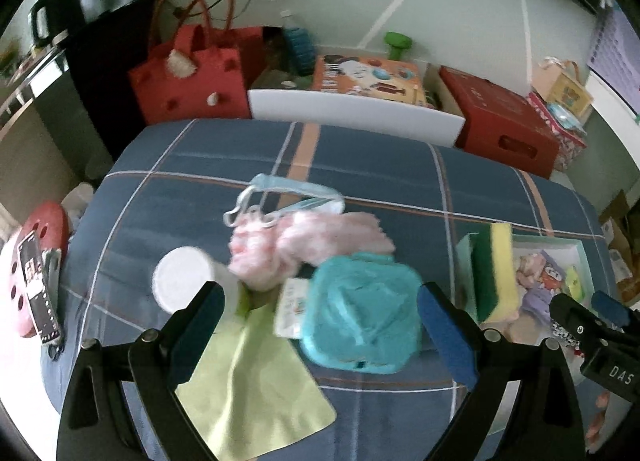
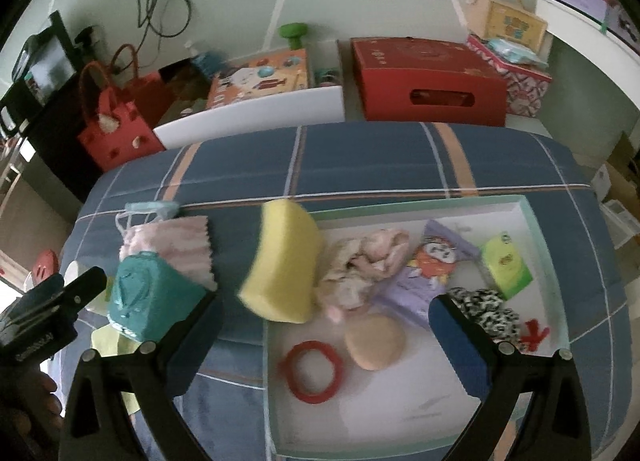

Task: Organize soft objects
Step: 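Withdraw both tools from the tray back toward the items on the bed, then reach the right tool to the pink fluffy cloth while the left tool reaches the blue face mask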

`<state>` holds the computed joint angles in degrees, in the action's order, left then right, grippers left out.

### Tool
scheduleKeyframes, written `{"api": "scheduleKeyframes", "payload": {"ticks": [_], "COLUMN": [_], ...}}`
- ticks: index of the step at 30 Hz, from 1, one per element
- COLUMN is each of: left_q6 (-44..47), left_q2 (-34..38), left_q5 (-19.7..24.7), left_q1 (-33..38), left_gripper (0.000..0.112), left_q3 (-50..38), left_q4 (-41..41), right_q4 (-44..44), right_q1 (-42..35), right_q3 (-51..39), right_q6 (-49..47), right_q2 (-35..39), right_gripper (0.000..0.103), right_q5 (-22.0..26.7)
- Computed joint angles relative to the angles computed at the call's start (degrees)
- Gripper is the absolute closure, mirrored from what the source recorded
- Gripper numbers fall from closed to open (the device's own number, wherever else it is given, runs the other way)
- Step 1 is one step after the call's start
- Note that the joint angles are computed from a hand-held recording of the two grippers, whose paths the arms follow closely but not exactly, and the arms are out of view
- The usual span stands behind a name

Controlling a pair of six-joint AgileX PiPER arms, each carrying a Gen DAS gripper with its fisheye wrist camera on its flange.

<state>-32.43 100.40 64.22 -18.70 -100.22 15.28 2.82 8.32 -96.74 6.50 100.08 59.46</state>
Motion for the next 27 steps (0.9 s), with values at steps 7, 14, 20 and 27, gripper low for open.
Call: {"api": "scheduleKeyframes", "payload": {"ticks": [7,14,20,27], "left_q6": [-0.72,-0.17,1.71,4.98], "left_q2": [-3.83,-6.14,-6.39,-6.95], "left_q5": [-1.45,-3.42,-4.03,-4.05], "left_q1": [3.06,6.07,8.41,13.47], "left_gripper": [0.015,0.015,0.015,0.015], "left_q3": [5.17,8.08,7.97,6.42], "left_q4": [0.19,-1.39,-3.79,-6.06], "right_q4": [-0.15,-1.09,-0.04,-1.01], "right_q1": [4.19,7.47,8.86,10.94], "right_q3": [-0.92,-1.73,-2.22,-4.32], "right_q6": [1.31,1.76,0.97,0.61], "right_q2": [0.69,1.52,2.45,4.53], "right_gripper": [0.0,0.0,0.0,0.0], "right_q5": [0.23,0.26,-0.22,-0.13]}}
